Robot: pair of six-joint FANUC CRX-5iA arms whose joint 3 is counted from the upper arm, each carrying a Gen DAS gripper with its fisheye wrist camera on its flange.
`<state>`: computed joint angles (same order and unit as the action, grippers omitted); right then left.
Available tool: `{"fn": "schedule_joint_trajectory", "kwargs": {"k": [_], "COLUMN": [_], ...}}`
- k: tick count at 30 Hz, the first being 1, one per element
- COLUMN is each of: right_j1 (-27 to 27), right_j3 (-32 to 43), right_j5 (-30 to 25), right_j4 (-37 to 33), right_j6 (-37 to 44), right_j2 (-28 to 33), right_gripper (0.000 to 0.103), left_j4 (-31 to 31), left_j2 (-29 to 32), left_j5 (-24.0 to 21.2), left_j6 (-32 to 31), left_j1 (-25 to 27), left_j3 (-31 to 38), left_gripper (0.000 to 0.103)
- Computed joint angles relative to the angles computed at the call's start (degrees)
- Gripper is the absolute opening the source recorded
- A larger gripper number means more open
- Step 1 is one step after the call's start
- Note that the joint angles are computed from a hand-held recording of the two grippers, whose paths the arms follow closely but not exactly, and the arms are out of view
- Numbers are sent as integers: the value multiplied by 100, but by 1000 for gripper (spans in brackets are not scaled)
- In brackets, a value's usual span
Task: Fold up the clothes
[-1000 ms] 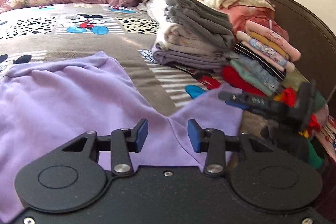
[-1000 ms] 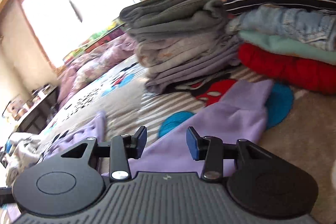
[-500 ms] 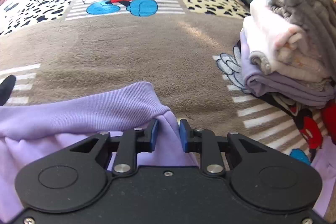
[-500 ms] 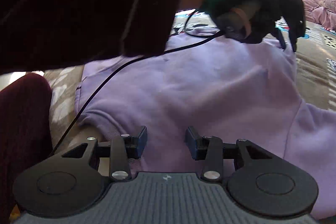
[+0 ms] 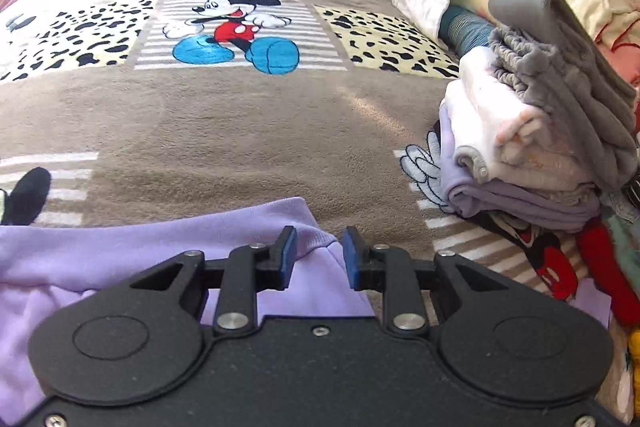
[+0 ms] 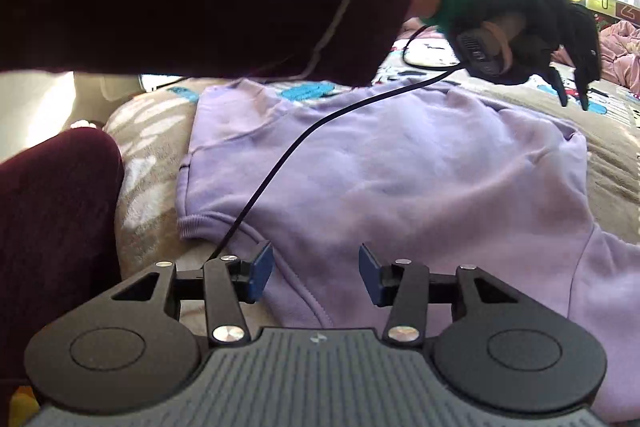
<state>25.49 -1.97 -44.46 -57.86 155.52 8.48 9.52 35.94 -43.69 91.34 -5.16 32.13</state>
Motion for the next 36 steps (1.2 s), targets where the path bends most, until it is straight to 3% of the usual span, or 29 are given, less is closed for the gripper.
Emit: {"fn": "schedule_joint_trajectory", "kwargs": {"k": [2,5,7,9,10,11,16,19,24,27,29,31,36], "right_j1": [-57,-45,2,83,110,150,178,152,136,155,159,160,119], "right_j3": [-43,-6,23,103,146,153,148,163,174,176,166,143,-19], "right_j5": [242,557,697,643,555,517,452,394,322,322,324,345,447], "right_j4": [-87,108,265,486,569,618,677,655,615,629,622,613,454], "right_j6": [-10,-440,-679,-942,-1002,-965,-861,-847,-811,-789,-739,-717,-387], "right_j2": [-60,20,103,240,302,338,342,351,362,375,373,353,185], "right_gripper": [48,48,48,48,49,50,50,50,50,50,50,50,49], "left_j4": [-33,-359,-426,-1084,-1313,-1459,-920,-1396,-1663,-2071,-1860,-1483,-1662], "left_j2": [-375,-460,-132,381,454,410,-38,338,1754,1902,1586,932,-1023], "left_j5": [98,29,-203,-769,-762,-512,154,-152,-1440,-1578,-1329,-671,625], "left_j6": [-333,-447,-369,-146,-23,79,-57,474,765,710,713,607,753], "left_j1": [-26,-181,-269,-482,-556,-601,-438,-470,-546,-703,-638,-518,-468], "left_j3": [-506,-600,-284,407,496,370,-237,562,2684,3017,2535,1467,-1136], "left_gripper": [22,22,22,26,29,29,29,29,32,34,34,35,37]}}
